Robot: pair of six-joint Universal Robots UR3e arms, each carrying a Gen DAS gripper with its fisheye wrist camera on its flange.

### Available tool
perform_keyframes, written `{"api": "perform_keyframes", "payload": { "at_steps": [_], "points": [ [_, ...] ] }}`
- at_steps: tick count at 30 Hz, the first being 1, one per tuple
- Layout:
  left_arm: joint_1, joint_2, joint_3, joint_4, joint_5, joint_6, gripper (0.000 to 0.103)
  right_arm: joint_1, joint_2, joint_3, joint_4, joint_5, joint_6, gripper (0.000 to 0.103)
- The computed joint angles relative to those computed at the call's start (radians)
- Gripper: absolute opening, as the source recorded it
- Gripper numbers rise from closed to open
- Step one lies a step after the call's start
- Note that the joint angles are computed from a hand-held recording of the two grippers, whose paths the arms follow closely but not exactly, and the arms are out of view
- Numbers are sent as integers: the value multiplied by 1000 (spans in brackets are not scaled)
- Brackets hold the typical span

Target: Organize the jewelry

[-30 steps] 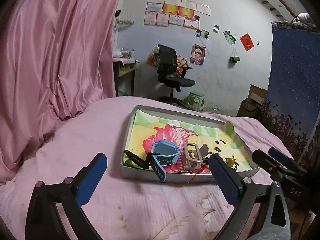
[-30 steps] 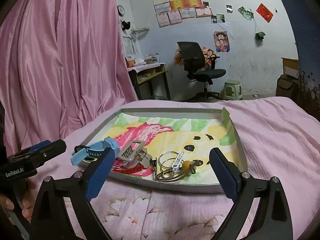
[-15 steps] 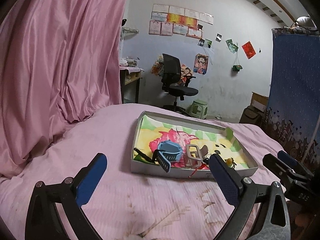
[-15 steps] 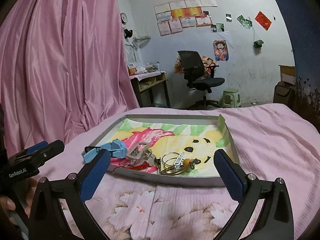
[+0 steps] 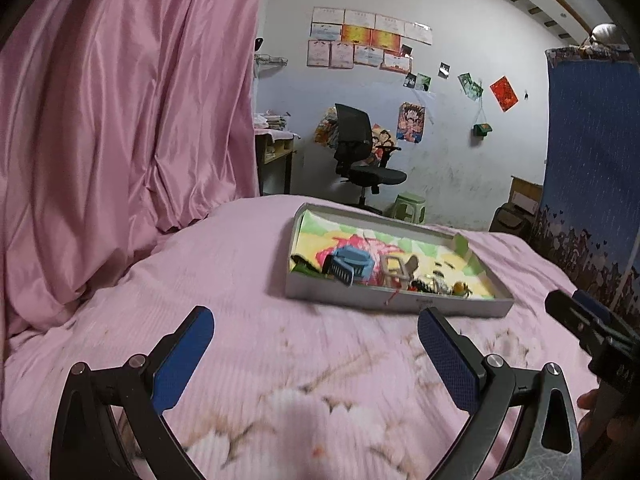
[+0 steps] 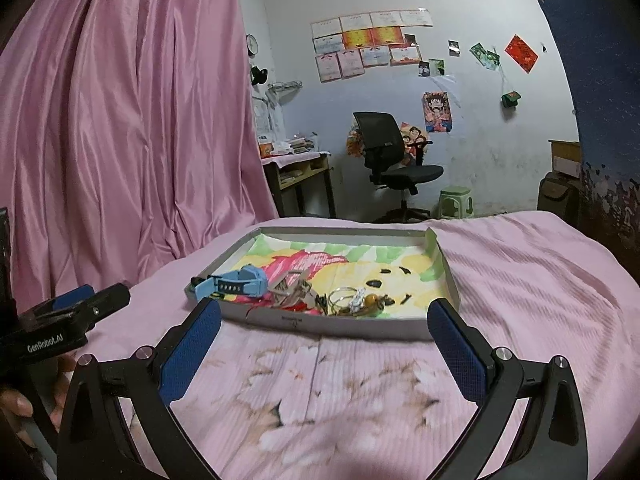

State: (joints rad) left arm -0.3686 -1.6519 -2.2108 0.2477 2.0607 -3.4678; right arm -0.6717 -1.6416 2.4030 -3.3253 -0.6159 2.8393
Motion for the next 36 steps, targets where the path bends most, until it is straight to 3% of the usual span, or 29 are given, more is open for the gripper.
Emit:
{"api": "perform_keyframes", "payload": {
  "at_steps": [13,36],
  "points": [
    [-50,37,-74,24,60,-32,103,-115,-192,141,184,54,-140,102],
    [-67,36,-80,26,78,-34,103,-115,-246,168,202,52,-165,102]
  ]
}}
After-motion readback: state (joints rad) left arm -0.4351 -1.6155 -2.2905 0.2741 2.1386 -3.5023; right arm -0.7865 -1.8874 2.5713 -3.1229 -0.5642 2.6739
